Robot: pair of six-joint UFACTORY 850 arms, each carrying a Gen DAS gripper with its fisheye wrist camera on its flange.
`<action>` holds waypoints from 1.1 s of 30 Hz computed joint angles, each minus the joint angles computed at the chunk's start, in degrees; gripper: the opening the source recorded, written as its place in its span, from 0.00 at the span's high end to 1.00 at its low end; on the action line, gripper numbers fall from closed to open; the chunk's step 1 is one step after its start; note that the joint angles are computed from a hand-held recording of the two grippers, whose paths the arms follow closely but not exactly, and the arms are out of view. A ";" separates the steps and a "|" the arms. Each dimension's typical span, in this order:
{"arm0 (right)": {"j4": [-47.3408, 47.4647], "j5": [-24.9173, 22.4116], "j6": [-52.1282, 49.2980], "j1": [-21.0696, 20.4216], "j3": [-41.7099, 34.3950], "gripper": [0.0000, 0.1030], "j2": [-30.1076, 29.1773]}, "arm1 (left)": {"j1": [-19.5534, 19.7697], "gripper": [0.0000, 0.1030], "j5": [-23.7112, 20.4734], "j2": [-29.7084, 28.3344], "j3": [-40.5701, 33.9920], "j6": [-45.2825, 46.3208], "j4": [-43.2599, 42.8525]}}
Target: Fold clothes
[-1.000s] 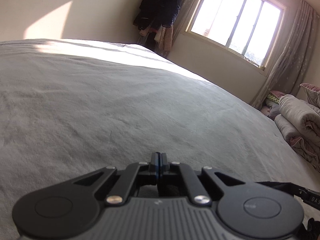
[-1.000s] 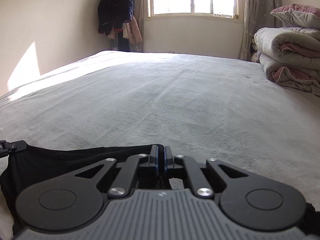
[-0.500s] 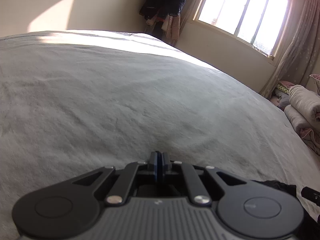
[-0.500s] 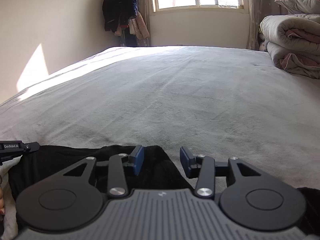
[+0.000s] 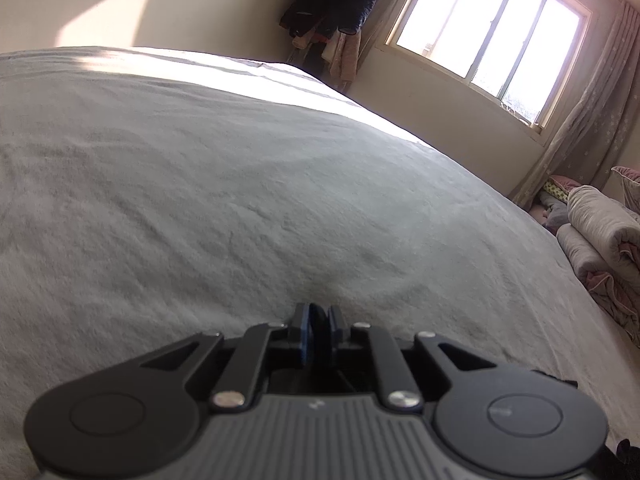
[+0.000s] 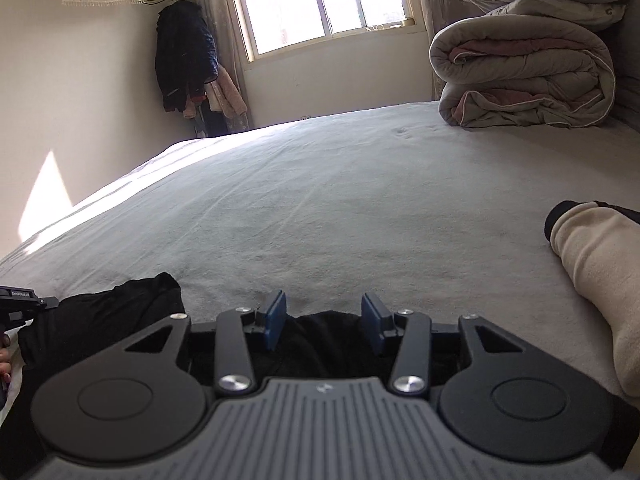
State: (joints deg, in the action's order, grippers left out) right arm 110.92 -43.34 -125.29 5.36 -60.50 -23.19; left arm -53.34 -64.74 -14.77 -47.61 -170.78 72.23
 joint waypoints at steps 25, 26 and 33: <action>-6.10 -0.17 2.58 -0.92 -2.53 0.55 -2.65 | 0.91 0.64 0.81 -21.68 -31.67 16.02 1.61; -5.56 0.85 1.90 -0.61 -2.41 0.55 -2.44 | 1.04 0.64 1.36 -21.14 -30.67 14.02 2.83; 2.16 4.38 -7.37 0.61 -0.61 0.55 0.48 | 1.76 0.63 3.61 -20.80 -29.62 11.70 5.80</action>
State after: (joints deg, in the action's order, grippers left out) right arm 113.08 -38.96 -132.66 5.97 -61.12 -22.71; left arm -51.58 -61.13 -35.57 -77.22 -159.07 78.03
